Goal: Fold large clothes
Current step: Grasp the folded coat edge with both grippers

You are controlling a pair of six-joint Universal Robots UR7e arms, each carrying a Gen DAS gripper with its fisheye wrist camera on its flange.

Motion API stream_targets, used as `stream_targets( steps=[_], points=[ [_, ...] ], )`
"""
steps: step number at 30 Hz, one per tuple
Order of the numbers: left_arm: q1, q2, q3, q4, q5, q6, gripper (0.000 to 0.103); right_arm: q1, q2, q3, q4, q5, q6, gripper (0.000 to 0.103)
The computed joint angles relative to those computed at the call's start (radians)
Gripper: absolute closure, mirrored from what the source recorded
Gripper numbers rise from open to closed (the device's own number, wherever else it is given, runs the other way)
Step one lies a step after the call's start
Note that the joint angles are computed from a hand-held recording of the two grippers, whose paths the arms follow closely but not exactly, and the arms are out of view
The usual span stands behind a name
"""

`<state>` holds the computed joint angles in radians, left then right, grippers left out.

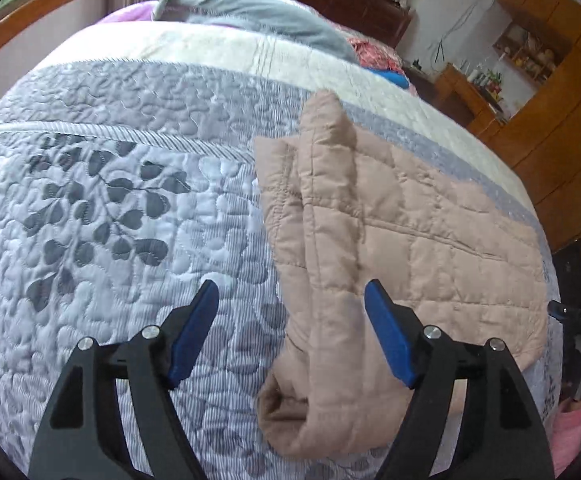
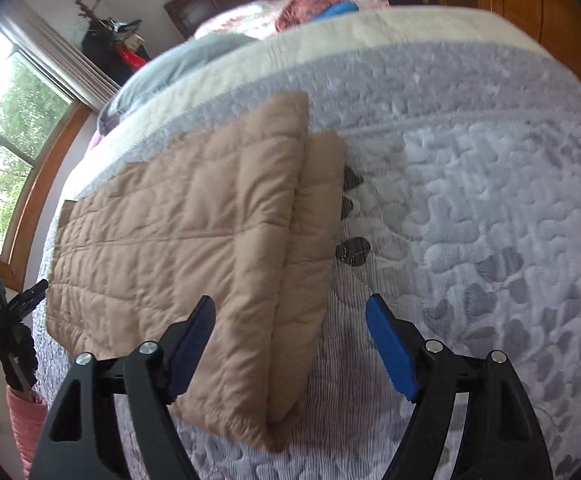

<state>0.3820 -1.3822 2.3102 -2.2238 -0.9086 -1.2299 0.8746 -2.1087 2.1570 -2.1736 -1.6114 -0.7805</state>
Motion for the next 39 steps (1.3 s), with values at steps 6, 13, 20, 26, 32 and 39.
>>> stream_targets(
  steps=[6, 13, 20, 26, 32, 39],
  points=[
    [0.089, 0.09, -0.021, -0.148, -0.031, 0.146, 0.024, 0.071, 0.097, -0.02, -0.014, -0.067, 0.075, 0.022],
    [0.192, 0.176, -0.024, -0.392, -0.126, 0.279, 0.015, 0.063, 0.171, -0.062, 0.03, -0.022, 0.124, 0.016],
    [0.178, 0.259, -0.068, -0.435, -0.152, 0.325, 0.05, 0.059, 0.161, -0.043, 0.02, 0.011, 0.071, 0.055],
    [0.119, 0.273, -0.067, -0.451, -0.087, 0.271, 0.086, 0.082, 0.106, -0.012, 0.031, 0.042, 0.029, 0.085],
    [0.017, 0.221, -0.05, -0.416, -0.017, 0.214, 0.09, 0.069, -0.005, -0.027, 0.155, 0.128, -0.042, 0.088],
    [-0.158, 0.068, -0.02, -0.19, 0.026, 0.083, 0.091, 0.067, -0.188, -0.009, 0.331, 0.151, -0.169, 0.088]
  ],
)
